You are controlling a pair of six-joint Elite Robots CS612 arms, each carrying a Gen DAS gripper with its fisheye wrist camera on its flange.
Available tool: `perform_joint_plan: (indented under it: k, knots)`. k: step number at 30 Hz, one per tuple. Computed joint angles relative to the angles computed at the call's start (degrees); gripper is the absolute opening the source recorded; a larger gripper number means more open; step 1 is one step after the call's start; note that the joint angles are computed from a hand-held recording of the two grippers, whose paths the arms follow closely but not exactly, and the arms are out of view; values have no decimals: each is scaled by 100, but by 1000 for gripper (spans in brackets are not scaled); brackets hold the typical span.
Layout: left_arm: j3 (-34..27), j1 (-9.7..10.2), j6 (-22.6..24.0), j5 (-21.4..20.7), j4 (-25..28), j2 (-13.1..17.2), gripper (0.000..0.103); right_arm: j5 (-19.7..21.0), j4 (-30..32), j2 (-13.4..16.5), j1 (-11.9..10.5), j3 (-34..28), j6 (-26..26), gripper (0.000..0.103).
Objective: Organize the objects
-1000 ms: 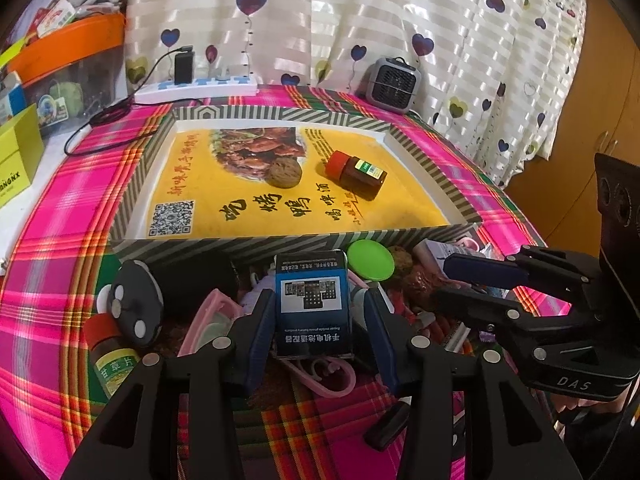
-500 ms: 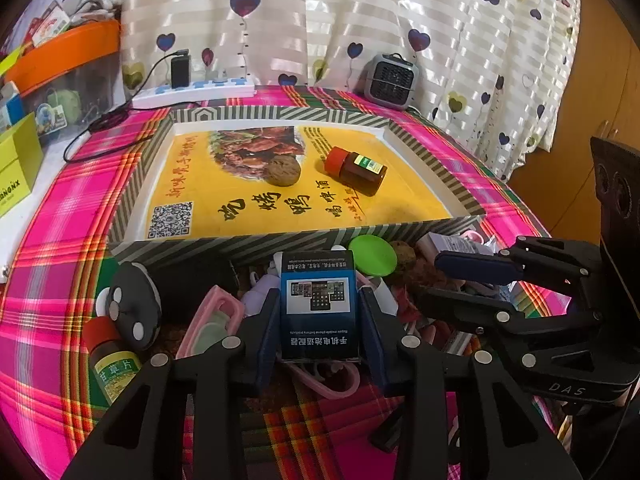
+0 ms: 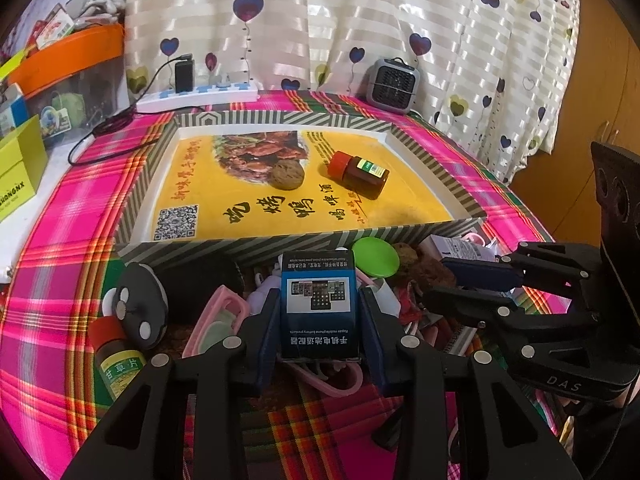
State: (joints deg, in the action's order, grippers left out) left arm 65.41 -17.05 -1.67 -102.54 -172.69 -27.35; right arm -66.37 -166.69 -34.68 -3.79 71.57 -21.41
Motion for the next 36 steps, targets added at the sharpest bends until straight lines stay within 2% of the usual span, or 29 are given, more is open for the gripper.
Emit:
perform_joint_plan:
  k: [17, 36]
  knots:
    - [162, -6, -13, -20, -268, -89, 36, 274, -327, -54, -47, 137, 256, 0]
    - [97, -53, 98, 112, -357, -99, 36, 249, -544, -54, -107, 104, 568, 0]
